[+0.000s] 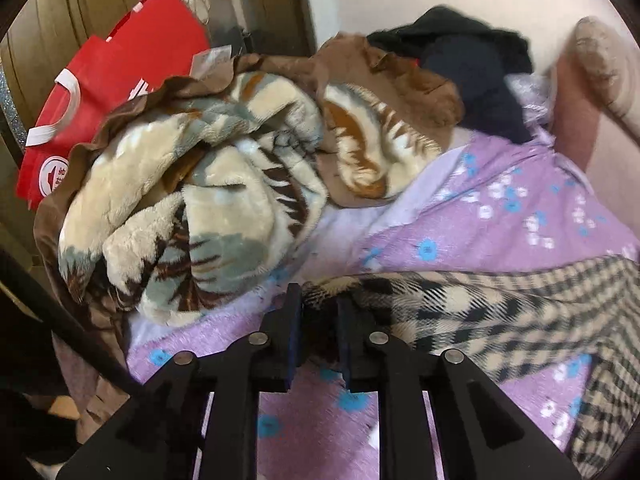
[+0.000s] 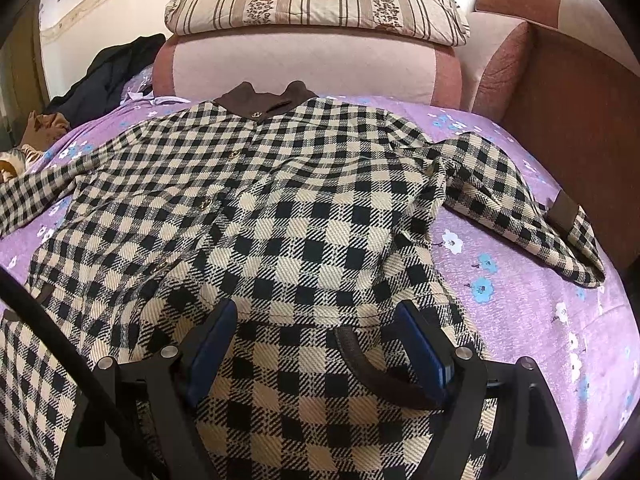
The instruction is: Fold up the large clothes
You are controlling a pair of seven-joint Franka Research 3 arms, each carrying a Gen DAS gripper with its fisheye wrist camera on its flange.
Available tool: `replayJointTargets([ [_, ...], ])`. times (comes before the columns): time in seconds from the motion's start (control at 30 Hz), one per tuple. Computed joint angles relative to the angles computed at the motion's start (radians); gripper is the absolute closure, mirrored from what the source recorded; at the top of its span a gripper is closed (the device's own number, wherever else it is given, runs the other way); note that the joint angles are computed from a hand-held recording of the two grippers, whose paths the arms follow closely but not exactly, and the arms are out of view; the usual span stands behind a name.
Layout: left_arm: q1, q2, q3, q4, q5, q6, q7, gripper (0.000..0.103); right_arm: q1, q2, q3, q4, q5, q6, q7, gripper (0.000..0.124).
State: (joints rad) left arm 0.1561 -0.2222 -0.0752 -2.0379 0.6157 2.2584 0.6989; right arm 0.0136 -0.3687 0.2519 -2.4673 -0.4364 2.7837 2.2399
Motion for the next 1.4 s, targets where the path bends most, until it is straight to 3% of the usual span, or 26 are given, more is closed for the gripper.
replayJointTargets([
  [0.07,-0.017,-0.055,-0.001,-0.055,-0.020,0.051,0.010,0.081,0.002,-0.002,-0.004,0.002,0.005,0.001,-0.001,0.039],
  [0.2,-0.094,-0.159,0.020,-0.180,-0.194,0.193,0.120,0.056,0.008,-0.021,-0.029,0.003,0.035,0.018,-0.028,0.039],
  [0.23,-0.126,-0.184,0.026,-0.216,-0.255,0.222,0.160,0.055,0.012,-0.032,-0.046,0.003,0.058,0.023,-0.046,0.039],
  [0.47,-0.328,-0.241,0.053,-0.343,-0.593,0.246,0.431,0.055,0.020,-0.139,-0.182,-0.028,0.309,-0.054,-0.206,0.039],
  [0.67,-0.397,-0.249,0.040,-0.401,-0.737,0.227,0.560,0.055,-0.022,-0.231,-0.245,-0.126,0.487,-0.196,-0.255,0.039],
  [0.77,-0.415,-0.277,0.038,-0.440,-0.792,0.244,0.600,0.047,-0.011,-0.270,-0.262,-0.175,0.561,-0.238,-0.301,0.039],
  [0.87,-0.452,-0.313,0.051,-0.483,-0.857,0.272,0.639,0.035,-0.022,-0.327,-0.217,-0.218,0.559,-0.251,-0.318,0.039],
  [0.97,-0.464,-0.351,0.010,-0.530,-0.852,0.302,0.621,0.034,-0.001,-0.385,-0.210,-0.271,0.589,-0.254,-0.339,0.040],
  [1.0,-0.464,-0.359,-0.006,-0.536,-0.828,0.295,0.617,0.038,0.004,-0.408,-0.203,-0.291,0.592,-0.250,-0.347,0.046],
  [1.03,-0.456,-0.373,-0.024,-0.540,-0.796,0.281,0.606,0.049,0.008,-0.430,-0.187,-0.306,0.588,-0.251,-0.352,0.062],
  [1.07,-0.418,-0.378,-0.074,-0.529,-0.710,0.245,0.551,0.084,0.008,-0.449,-0.169,-0.316,0.576,-0.259,-0.356,0.074],
  [1.1,-0.405,-0.377,-0.090,-0.516,-0.665,0.215,0.529,0.093,0.026,-0.457,-0.184,-0.323,0.586,-0.255,-0.379,0.106],
  [1.13,-0.419,-0.381,-0.070,-0.515,-0.679,0.208,0.540,0.094,0.072,-0.469,-0.231,-0.330,0.648,-0.253,-0.431,0.115],
  [1.17,-0.433,-0.389,-0.044,-0.512,-0.696,0.197,0.539,0.095,0.084,-0.477,-0.250,-0.333,0.661,-0.255,-0.439,0.115],
  [1.4,-0.438,-0.502,0.002,-0.528,-0.710,0.137,0.524,0.099,0.054,-0.637,-0.247,-0.356,0.709,-0.374,-0.482,0.116],
])
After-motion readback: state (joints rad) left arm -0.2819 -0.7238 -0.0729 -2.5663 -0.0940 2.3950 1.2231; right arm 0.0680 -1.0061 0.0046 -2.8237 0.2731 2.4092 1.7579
